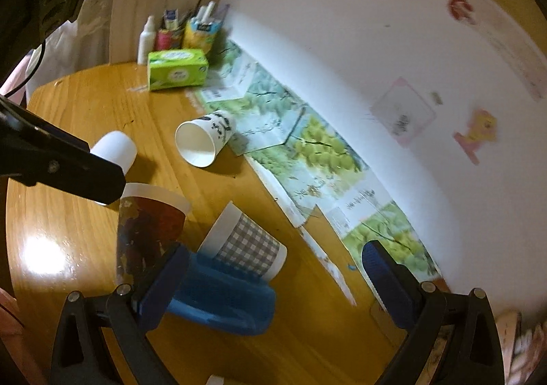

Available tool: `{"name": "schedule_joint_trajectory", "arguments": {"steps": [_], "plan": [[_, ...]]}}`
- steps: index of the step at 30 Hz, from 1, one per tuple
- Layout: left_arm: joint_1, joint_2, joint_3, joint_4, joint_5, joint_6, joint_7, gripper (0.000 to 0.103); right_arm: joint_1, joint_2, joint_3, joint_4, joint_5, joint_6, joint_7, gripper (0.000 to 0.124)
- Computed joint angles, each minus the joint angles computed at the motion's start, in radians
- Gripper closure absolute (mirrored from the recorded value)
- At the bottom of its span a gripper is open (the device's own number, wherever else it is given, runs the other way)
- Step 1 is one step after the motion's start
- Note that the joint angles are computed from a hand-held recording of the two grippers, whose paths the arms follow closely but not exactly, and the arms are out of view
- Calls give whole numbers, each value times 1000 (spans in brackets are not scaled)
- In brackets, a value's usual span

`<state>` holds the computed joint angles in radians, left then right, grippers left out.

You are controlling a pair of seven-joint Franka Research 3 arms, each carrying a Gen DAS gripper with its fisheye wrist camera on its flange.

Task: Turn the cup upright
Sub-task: 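Lower the right gripper around the checkered cup's body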

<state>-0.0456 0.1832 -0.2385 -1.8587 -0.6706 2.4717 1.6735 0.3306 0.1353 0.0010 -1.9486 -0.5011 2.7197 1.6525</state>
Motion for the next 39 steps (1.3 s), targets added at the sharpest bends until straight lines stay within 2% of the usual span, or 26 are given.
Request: {"name": "schedule_joint_trajectory", "arguments": {"steps": [4, 9, 17, 31, 39], "plan": [[1, 19, -2, 0, -8, 5, -8, 1, -18, 64, 21, 58, 115, -17, -165, 22], [14, 28, -14, -8, -55, -10, 13, 1, -12, 136, 19, 131, 218, -67, -300, 23], [19, 30, -14, -19, -95, -22, 25, 1, -1, 238, 3, 239, 320, -176, -399, 26], [28, 29, -4, -28, -106, -5, 1, 1, 3, 357, -10, 402, 426, -340, -375, 28], [24, 39, -5, -14, -69, -8, -38, 1, -31, 416, 7, 495, 526, -401, -362, 31]]}}
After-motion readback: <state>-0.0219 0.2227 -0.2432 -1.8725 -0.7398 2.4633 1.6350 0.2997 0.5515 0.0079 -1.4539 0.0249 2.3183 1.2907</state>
